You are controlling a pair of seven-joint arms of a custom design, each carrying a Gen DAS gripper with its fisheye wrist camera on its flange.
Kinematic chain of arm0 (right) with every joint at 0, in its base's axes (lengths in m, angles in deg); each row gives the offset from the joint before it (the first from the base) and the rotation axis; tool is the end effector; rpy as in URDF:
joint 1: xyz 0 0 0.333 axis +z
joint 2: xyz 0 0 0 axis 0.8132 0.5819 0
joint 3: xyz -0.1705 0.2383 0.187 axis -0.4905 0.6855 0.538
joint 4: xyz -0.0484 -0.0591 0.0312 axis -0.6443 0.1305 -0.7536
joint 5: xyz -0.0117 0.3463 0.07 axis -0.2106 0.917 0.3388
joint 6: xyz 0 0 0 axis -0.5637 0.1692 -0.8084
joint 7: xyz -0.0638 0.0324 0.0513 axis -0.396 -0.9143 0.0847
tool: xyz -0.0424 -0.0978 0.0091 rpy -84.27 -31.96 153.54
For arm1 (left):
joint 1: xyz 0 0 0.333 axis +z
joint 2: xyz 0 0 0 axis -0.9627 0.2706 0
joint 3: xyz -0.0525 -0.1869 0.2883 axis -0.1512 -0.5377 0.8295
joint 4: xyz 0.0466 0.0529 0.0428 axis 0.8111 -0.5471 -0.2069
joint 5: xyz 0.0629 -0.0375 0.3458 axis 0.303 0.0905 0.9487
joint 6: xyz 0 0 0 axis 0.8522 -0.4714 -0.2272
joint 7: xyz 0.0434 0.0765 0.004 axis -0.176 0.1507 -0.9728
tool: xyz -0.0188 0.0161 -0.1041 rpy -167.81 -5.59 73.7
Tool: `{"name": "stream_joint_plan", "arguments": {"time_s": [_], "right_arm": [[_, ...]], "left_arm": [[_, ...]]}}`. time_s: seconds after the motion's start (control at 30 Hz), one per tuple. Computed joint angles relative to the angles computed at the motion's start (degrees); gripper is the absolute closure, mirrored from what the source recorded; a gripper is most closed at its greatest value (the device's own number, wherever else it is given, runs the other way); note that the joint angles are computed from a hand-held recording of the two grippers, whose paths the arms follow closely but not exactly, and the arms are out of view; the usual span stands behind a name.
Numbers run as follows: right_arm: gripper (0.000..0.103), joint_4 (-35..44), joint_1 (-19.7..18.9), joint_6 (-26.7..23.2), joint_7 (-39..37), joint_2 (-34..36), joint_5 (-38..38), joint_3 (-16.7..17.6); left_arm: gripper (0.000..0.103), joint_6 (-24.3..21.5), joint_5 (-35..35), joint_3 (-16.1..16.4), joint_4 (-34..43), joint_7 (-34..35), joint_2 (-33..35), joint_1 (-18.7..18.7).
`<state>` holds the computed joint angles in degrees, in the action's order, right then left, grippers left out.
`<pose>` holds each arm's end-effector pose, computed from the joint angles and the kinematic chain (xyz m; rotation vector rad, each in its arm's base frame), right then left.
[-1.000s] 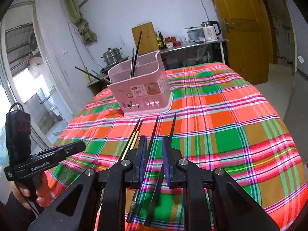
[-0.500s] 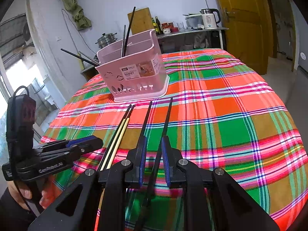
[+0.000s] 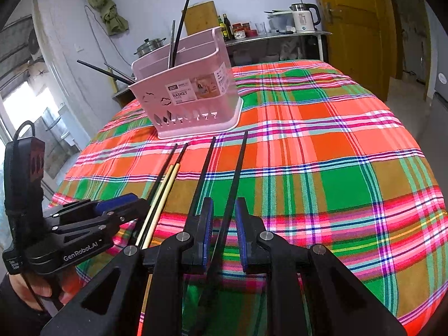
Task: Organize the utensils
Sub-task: 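Bring both tools back down to the chopsticks left on the cloth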
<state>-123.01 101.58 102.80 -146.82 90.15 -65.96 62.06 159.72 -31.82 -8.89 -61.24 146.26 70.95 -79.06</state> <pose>0.4584 0.4943 0.3245 -1.3239 1.9909 -0.5936 0.5939 -0.3074 0.3147 -1.1817 2.5912 -1.0302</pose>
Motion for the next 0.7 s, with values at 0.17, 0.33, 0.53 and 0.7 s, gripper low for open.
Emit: {"name": "stream_joint_plan", "arguments": {"time_s": [0.17,0.33,0.53,0.7], "right_arm": [[0.087,0.9,-0.5,-0.6,-3.4,0.5,2.9,0.5],[0.087,2.3,-1.2,-1.3,-8.5,1.5,7.7,0.7],[0.087,4.6,-1.6,-1.4,-14.4,3.1,12.3,0.0],[0.087,6.5,-2.2,-1.0,-19.5,4.6,16.7,-0.3]], "left_arm": [[0.078,0.6,1.1,2.0,-0.8,-1.1,-0.9,-1.6],[0.089,0.9,2.6,4.0,-0.7,-2.4,-1.2,-3.0],[0.092,-0.4,2.4,4.1,-0.1,-3.7,-1.1,-1.2],[0.093,-4.4,1.2,3.9,2.1,-3.8,-0.7,0.6]]}}
